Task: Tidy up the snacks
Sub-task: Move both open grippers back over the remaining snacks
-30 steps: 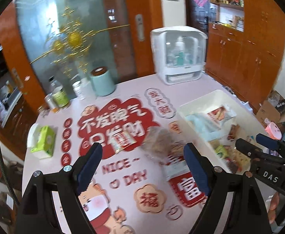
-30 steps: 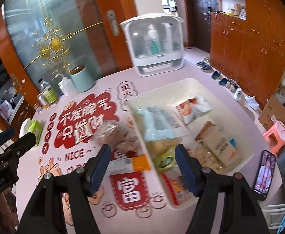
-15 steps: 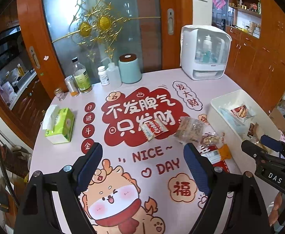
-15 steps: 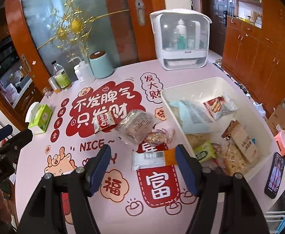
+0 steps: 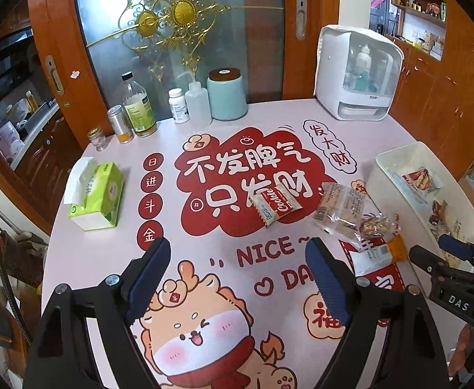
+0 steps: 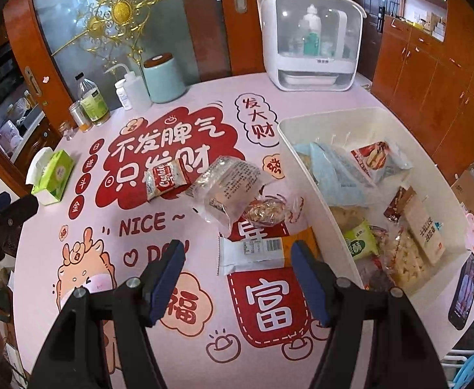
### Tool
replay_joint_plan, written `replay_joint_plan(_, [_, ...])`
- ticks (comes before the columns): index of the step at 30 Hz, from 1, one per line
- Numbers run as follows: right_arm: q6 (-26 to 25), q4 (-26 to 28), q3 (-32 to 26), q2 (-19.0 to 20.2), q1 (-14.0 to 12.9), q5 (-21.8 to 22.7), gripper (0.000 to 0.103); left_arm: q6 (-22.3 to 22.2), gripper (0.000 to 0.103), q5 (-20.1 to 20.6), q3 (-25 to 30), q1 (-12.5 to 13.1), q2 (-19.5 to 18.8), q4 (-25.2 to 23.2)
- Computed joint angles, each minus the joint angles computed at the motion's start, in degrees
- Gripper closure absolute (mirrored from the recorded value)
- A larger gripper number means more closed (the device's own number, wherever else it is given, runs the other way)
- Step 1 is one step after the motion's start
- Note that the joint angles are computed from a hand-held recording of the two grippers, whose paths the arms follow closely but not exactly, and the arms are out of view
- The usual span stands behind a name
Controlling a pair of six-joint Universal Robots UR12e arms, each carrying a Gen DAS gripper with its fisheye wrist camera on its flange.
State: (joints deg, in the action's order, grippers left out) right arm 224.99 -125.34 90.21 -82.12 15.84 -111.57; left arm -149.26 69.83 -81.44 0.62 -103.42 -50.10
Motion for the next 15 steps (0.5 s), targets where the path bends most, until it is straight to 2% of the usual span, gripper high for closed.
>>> replay_joint_plan(5, [-2.4, -3.0, 0.7, 0.4, -1.5, 2.1, 0.034, 0.7, 0.019, 2.0, 2.0, -1.6, -2.8, 0.3])
replay_joint_plan(7, [-3.1, -3.5, 0.3, 1.2, -3.1, 5.6, 0.034, 0.8, 0.019, 2.8, 3.5, -2.4, -4.5, -1.0])
replay_joint_plan(11, [-2.8, -3.7, -1.6, 3.7, -6.0, 11.8, 0.034, 1.2, 0.019, 4.4, 9.4, -4.3, -9.7, -7.0])
replay_joint_plan(15, [-0.8, -1.6, -4.4, 7.2, -8.1, 14.7, 0.034, 0.4, 0.019, 5.0, 16.1, -6.0, -15.1, -13.6])
